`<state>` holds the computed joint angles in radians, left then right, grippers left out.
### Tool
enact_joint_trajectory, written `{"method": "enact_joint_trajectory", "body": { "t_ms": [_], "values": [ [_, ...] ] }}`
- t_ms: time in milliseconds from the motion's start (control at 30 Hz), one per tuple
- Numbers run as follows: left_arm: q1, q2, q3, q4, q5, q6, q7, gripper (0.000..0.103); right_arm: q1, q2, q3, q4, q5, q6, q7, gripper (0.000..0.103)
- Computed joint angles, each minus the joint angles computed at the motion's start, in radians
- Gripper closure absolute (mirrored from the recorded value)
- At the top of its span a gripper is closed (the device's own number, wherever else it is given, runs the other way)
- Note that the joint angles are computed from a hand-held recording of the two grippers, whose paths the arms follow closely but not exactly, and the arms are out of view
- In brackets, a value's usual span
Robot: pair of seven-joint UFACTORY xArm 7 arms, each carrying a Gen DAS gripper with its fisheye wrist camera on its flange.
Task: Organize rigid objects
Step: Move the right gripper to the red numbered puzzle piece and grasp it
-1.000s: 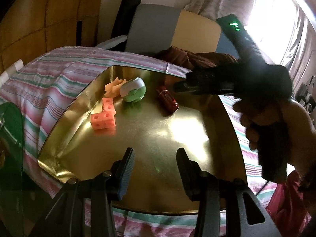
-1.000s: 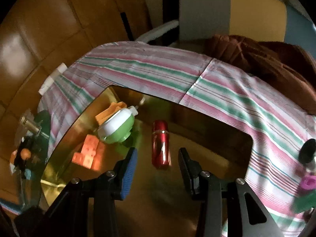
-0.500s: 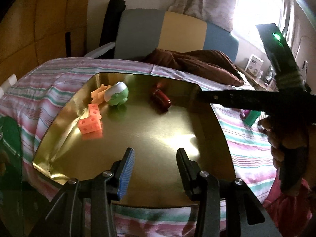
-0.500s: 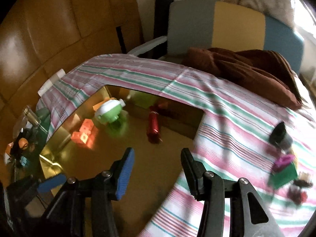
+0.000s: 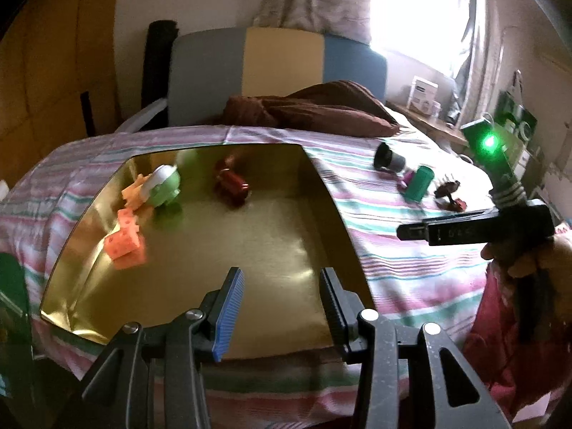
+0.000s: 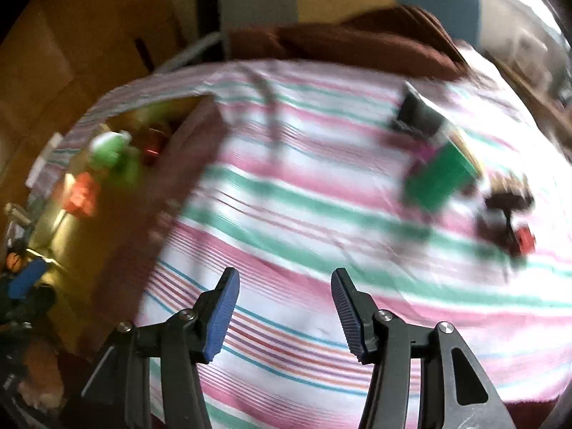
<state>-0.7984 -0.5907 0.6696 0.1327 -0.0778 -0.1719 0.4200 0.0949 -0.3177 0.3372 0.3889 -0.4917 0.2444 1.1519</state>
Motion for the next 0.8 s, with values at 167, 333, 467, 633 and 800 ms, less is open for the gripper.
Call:
{"method": "enact_joint_trajectory", "body": {
  "t_ms": [167, 333, 467, 633, 800],
  "values": [
    [0.013, 0.002, -0.049, -0.009, 0.005, 0.015, -0.01, 0.059, 0.034, -0.112, -0.11, -0.128, 0.136, 0.018, -0.091, 0.049],
    [0.034, 0.001, -0.09, -0.014, -0.003, 0.021, -0.02, 0.059, -0.04, -0.26, -0.137, -0.209, 0.187, 0.083, -0.167, 0.048],
    [0.053, -0.004, -0.118, -0.016, -0.01, 0.028, -0.032, 0.059, -0.159, -0.341, -0.155, -0.239, 0.18, 0.147, -0.227, 0.048],
    [0.077, 0.0, -0.17, -0.013, -0.012, 0.042, -0.048, 0.059, -0.341, -0.333, -0.202, -0.235, 0.14, 0.17, -0.285, 0.049],
    [0.087, 0.008, -0.224, -0.009, -0.009, 0.054, -0.057, 0.059, -0.407, -0.264, -0.288, -0.252, 0.198, 0.0, -0.367, 0.048]
  ]
}}
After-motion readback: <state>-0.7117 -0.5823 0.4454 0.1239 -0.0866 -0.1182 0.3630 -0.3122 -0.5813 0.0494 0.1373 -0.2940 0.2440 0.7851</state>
